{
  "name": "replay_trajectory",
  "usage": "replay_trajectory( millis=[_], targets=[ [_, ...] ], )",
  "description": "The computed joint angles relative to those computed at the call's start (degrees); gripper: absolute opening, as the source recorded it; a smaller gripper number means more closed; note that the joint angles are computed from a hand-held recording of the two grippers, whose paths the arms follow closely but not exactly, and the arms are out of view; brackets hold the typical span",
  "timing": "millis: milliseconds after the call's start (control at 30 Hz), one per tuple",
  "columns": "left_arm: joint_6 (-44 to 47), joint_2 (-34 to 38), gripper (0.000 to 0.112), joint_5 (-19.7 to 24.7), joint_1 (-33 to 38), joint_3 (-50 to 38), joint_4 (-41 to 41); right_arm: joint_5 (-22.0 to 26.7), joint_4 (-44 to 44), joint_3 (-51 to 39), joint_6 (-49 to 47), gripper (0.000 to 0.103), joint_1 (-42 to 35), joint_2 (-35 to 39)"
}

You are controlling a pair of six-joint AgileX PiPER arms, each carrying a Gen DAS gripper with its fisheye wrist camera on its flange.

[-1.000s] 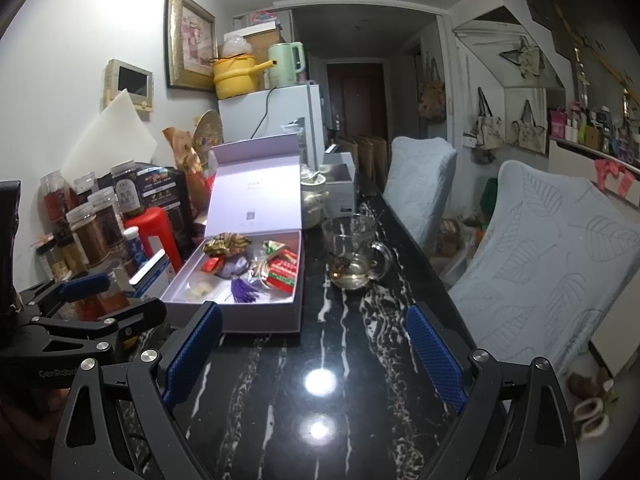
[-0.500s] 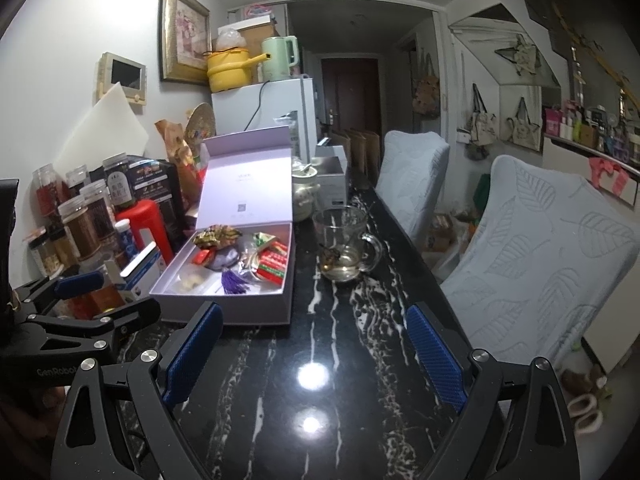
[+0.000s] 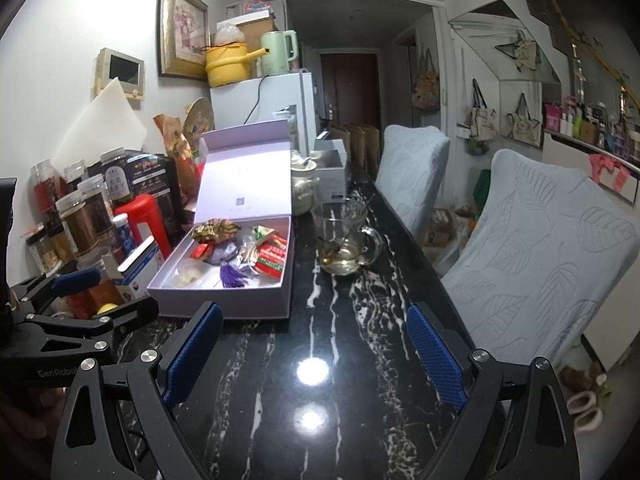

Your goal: Organize soft objects

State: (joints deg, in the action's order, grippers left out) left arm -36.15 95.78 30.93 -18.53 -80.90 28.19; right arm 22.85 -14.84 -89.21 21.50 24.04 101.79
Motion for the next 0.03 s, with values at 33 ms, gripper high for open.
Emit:
replay_trajectory(
  millis=[33],
  targets=[
    [0.0,-0.1,0.101,0.0,0.3,0.3,-0.2,0.2,0.7,-0.2,-0.8,0.094,-0.1,0.2]
  ],
)
